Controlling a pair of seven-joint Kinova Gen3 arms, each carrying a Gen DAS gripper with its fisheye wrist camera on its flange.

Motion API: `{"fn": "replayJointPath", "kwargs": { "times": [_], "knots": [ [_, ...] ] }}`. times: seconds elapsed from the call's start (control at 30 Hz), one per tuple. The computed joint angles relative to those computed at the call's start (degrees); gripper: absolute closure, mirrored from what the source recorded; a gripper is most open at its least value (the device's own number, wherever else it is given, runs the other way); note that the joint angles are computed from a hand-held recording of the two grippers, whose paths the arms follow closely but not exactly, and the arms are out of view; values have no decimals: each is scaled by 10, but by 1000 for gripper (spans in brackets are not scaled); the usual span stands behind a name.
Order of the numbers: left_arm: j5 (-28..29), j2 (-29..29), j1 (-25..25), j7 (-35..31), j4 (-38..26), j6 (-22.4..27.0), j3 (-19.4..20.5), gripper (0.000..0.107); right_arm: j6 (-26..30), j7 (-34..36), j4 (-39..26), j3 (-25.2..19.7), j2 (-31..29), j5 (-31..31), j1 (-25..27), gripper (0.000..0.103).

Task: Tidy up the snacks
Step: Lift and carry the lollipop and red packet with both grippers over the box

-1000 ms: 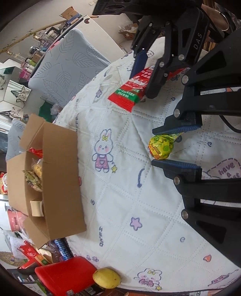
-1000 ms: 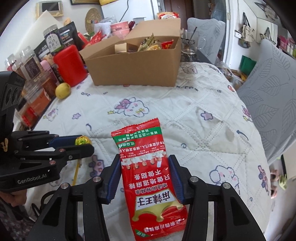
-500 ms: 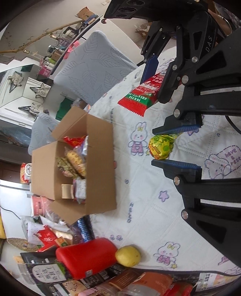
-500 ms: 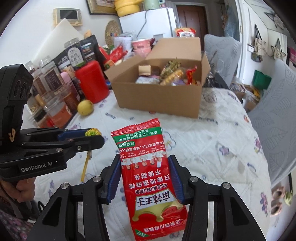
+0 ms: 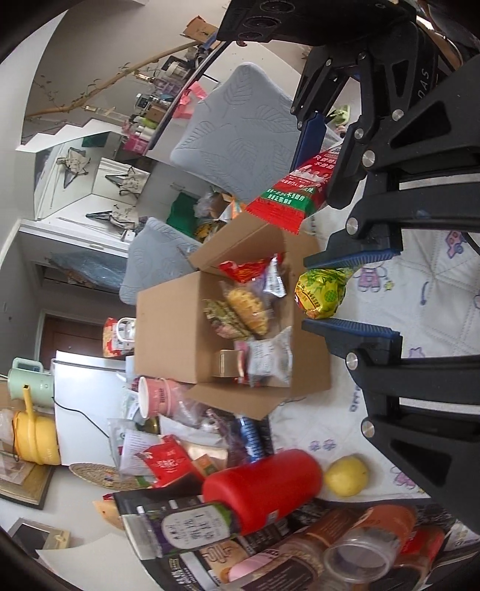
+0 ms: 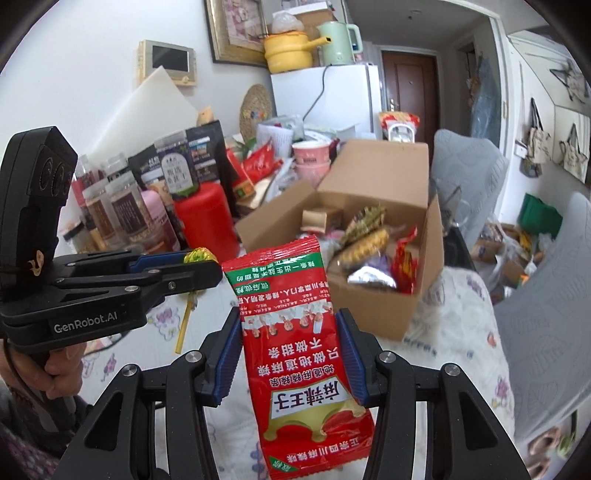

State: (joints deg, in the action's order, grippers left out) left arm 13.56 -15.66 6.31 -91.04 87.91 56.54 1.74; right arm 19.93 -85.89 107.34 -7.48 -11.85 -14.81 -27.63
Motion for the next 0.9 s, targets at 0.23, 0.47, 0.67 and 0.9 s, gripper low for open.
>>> {"fn": "replayJointPath", "kwargs": {
  "times": [0.23,0.47,0.67,0.9],
  "knots": [
    [10,24,-5,-3,-30,-24,-9,82,-1,50,-48,29,24,-22,-16,54],
    [5,58,-17,4,-66,-54,-5,82,-13,125,-91,45,56,-86,-15,54],
    [-5,95,-25,16,-98,-77,0,82,-17,176,-132,33,86,-125,13,54],
    [-27,144,-32,29,-140,-103,9,82,-18,208,-189,3,136,-157,60,54]
  ]
}}
